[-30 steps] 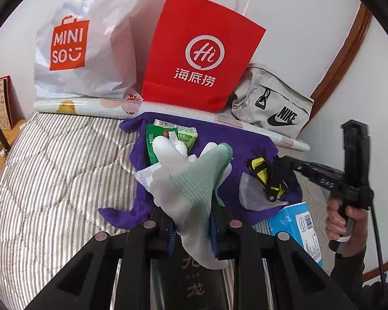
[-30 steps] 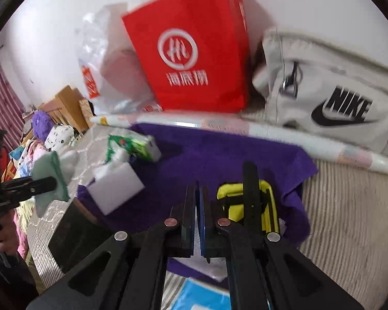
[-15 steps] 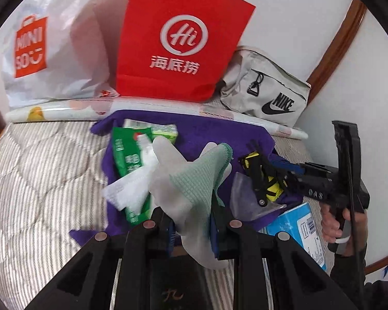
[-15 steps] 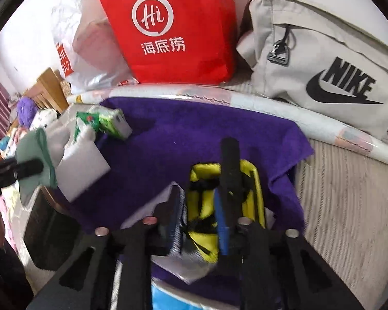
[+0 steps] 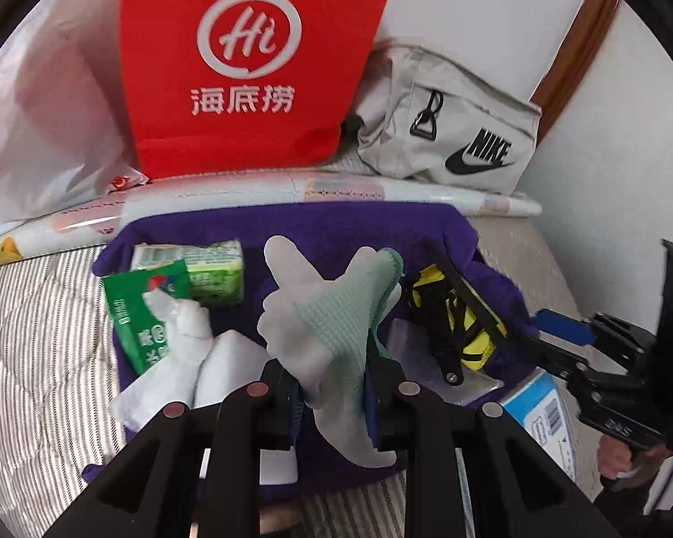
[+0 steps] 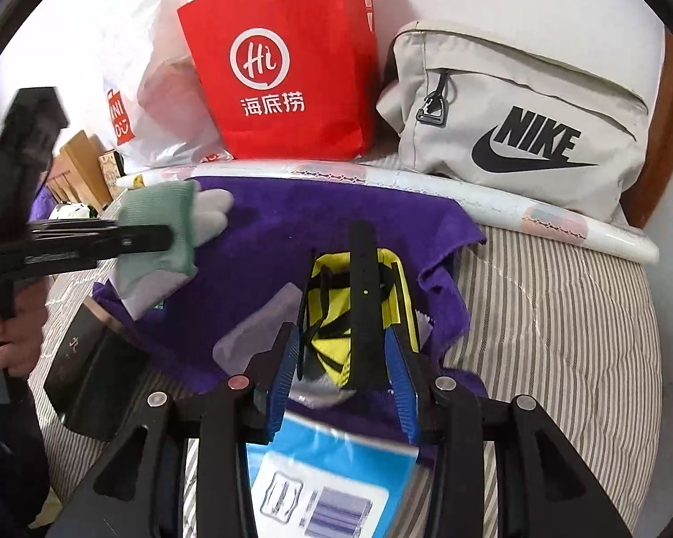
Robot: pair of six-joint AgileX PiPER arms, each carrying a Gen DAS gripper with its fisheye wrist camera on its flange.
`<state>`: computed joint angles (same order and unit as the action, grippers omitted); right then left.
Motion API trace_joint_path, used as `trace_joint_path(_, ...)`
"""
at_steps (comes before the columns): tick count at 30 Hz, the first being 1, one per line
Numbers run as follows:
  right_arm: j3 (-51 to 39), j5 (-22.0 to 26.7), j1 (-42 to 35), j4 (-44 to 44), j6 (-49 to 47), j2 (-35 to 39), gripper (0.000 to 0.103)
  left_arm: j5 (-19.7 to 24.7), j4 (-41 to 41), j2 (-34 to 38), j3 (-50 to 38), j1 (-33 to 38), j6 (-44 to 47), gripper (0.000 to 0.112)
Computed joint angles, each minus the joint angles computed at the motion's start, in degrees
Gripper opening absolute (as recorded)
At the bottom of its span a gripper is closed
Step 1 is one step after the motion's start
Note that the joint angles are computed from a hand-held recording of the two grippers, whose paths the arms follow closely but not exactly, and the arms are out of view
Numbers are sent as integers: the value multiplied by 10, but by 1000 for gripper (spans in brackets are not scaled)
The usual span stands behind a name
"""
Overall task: Organize soft objects
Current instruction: 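Lower both items onto the purple towel and open both tools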
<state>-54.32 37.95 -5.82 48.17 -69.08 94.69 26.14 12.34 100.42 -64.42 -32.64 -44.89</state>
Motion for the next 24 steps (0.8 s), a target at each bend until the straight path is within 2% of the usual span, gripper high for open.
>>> trace_joint_path(11,17,-4,-2,5,0,5,44,16,-40,42,-26,13,40,23)
trace_joint_path(16,22,-1,-7,2,7,-1,44,32,-79,54,-42,23,68,43)
trace_joint_path(20,29,0,-9,-5,12,-12,44,44,-43,47,-44,12,32,54)
trace_joint_path(24,40,6,-17,-9,15,-30,44,67,0,26,-42,-4,-18,60)
